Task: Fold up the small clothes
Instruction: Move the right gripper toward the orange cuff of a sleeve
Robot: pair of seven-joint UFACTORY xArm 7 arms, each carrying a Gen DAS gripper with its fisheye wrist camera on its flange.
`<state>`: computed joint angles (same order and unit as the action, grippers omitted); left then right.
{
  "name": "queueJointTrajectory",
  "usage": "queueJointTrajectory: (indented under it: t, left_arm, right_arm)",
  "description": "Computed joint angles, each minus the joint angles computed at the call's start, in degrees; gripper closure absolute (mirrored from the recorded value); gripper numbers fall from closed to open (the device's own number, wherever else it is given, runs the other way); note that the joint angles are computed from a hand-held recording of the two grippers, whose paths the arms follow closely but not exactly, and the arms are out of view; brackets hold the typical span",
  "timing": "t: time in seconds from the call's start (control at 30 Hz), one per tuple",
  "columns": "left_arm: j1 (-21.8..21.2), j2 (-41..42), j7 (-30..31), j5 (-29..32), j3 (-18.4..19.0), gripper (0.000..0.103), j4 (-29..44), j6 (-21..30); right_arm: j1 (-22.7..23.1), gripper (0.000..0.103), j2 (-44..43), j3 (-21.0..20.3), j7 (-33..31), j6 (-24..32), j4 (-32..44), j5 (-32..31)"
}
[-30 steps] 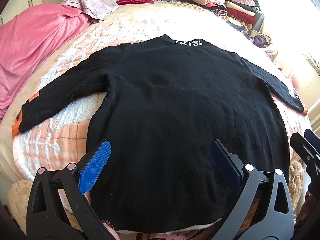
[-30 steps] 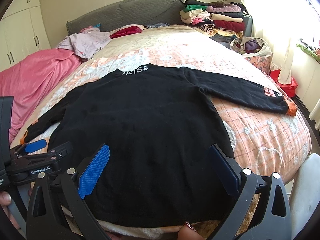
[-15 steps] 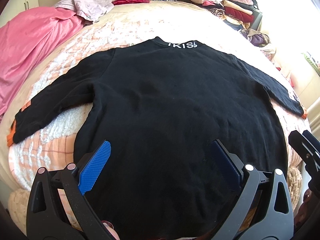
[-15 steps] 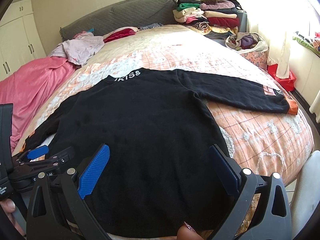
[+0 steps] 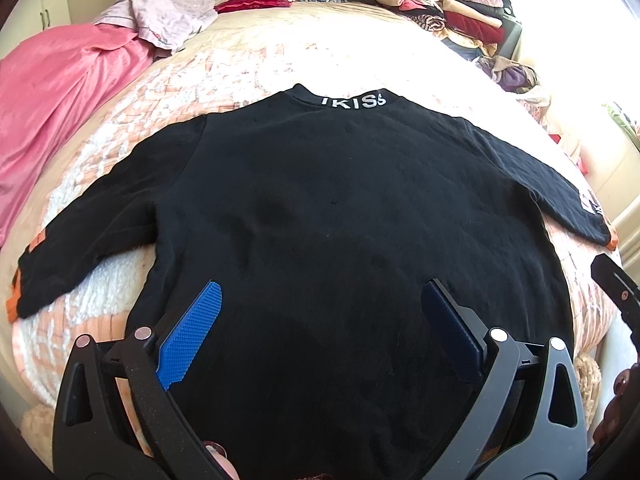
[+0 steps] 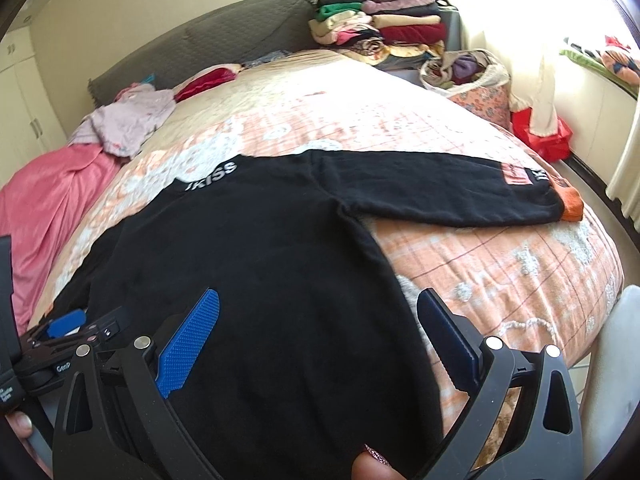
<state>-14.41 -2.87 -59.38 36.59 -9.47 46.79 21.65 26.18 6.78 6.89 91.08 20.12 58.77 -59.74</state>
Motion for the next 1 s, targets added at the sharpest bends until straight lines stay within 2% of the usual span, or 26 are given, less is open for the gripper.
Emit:
queueJointTrajectory:
  t: [0.47,0.7,1.0]
  left_arm:
    - [-1.91,6.48,4.26,-3.44,2.56,0.009,7.65,0.26]
    - [-3.32,10.03,5.13,-3.53,4.23,0.009,12.5,1.46]
    - [-4.49,14.65,7.02,-4.46,6.51,0.009,18.18,2.76]
  right_arm:
    - [-4.0,0.004,-0.09,-2.17,-0.41,1.03,-0.61,2.81]
    - [-7.03,0.004,-0.88,-3.59,3.09,1.97,-1.55,2.25]
    - [-10.63,0.004,0.4,-5.14,3.9,2.84,-0.9,4.21]
